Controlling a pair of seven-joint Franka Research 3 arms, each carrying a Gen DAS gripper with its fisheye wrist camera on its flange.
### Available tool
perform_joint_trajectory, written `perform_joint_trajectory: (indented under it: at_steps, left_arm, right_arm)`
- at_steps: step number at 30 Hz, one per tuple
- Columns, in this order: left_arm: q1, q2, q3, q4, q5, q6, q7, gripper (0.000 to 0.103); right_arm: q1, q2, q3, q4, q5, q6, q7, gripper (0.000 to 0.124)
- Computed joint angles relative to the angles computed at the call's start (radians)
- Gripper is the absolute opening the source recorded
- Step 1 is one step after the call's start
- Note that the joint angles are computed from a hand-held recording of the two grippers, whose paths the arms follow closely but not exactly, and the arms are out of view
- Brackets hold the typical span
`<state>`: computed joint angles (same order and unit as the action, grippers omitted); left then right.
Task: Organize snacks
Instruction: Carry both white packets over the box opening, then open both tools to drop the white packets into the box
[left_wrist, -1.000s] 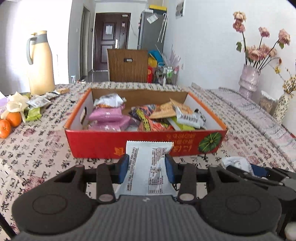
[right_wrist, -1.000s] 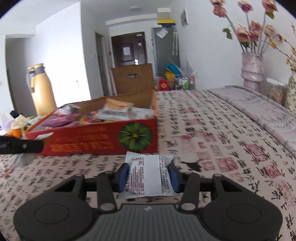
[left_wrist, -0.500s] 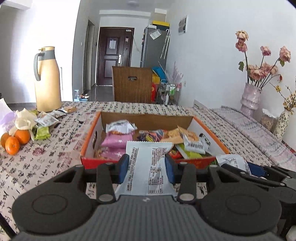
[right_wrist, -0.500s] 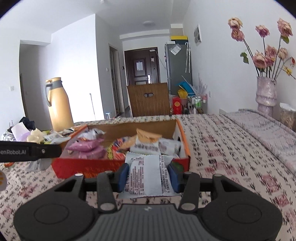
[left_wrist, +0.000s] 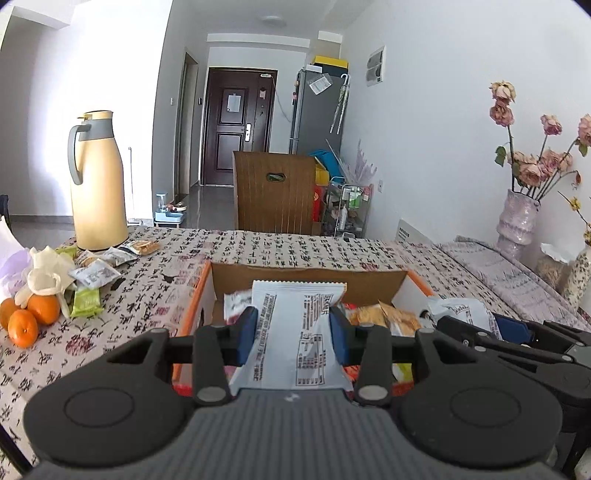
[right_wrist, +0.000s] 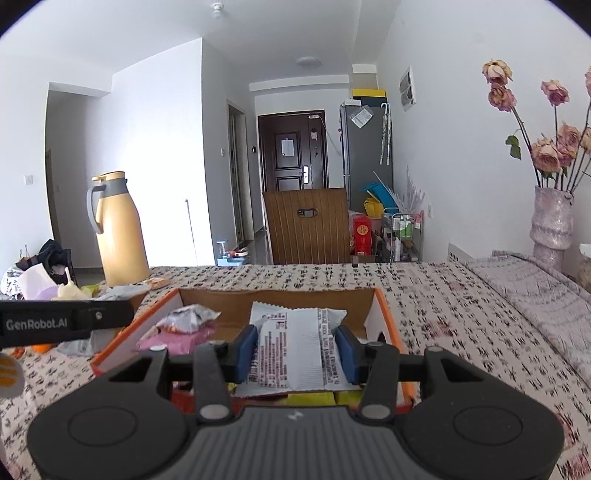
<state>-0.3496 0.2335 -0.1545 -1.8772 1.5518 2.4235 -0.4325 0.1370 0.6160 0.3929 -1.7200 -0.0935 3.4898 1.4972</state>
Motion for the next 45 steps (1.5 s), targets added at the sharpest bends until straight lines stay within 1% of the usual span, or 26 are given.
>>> perform_joint_trajectory:
  at_steps: [6, 17, 22, 26, 28, 33, 36, 40, 41, 42, 43, 44, 45]
  left_arm:
    - [0.015, 0.031, 0.021, 0.054, 0.007, 0.006, 0.026, 0.042]
    - [0.032, 0.114, 0.069, 0.167, 0.002, 0.042, 0.024, 0.042]
    - [0.032, 0.171, 0.097, 0.218, -0.015, 0.065, 0.031, 0.042]
    - [0.033, 0.21, 0.115, 0.241, -0.038, 0.095, 0.054, 0.042]
    - [0.033, 0.224, 0.123, 0.249, -0.057, 0.111, 0.072, 0.042]
    - [0.021, 0.235, 0.144, 0.247, -0.053, 0.148, 0.075, 0.042]
    - [0.015, 0.239, 0.147, 0.248, -0.049, 0.149, 0.078, 0.042]
    - [0.011, 0.243, 0.151, 0.249, -0.053, 0.146, 0.08, 0.044]
    - [0.007, 0.242, 0.153, 0.247, -0.048, 0.139, 0.07, 0.046]
    - [0.004, 0.239, 0.156, 0.243, -0.034, 0.136, 0.054, 0.055]
    - [0.001, 0.235, 0.158, 0.239, -0.02, 0.132, 0.037, 0.071]
    - [-0.004, 0.23, 0.159, 0.233, -0.007, 0.118, 0.021, 0.079]
    - [-0.01, 0.224, 0.159, 0.226, 0.008, 0.098, 0.003, 0.092]
  right_arm:
    - [0.049, 0.069, -0.022, 0.141, 0.027, -0.065, -0.049, 0.046]
    - [0.17, 0.248, -0.082, 0.493, 0.17, -0.22, -0.177, 0.046]
    - [0.194, 0.34, -0.077, 0.636, 0.227, -0.279, -0.231, 0.046]
    - [0.195, 0.387, -0.064, 0.692, 0.27, -0.313, -0.278, 0.046]
    - [0.206, 0.403, -0.08, 0.717, 0.294, -0.336, -0.291, 0.046]
    - [0.214, 0.403, -0.097, 0.705, 0.348, -0.329, -0.336, 0.046]
    - [0.214, 0.401, -0.099, 0.7, 0.368, -0.328, -0.357, 0.046]
    - [0.231, 0.392, -0.13, 0.692, 0.387, -0.331, -0.358, 0.047]
    - [0.234, 0.386, -0.137, 0.681, 0.39, -0.323, -0.358, 0.046]
    - [0.244, 0.384, -0.155, 0.68, 0.393, -0.32, -0.35, 0.047]
    - [0.246, 0.381, -0.16, 0.675, 0.394, -0.313, -0.348, 0.053]
    - [0.245, 0.378, -0.157, 0.668, 0.395, -0.303, -0.348, 0.056]
    - [0.244, 0.374, -0.157, 0.66, 0.397, -0.293, -0.346, 0.067]
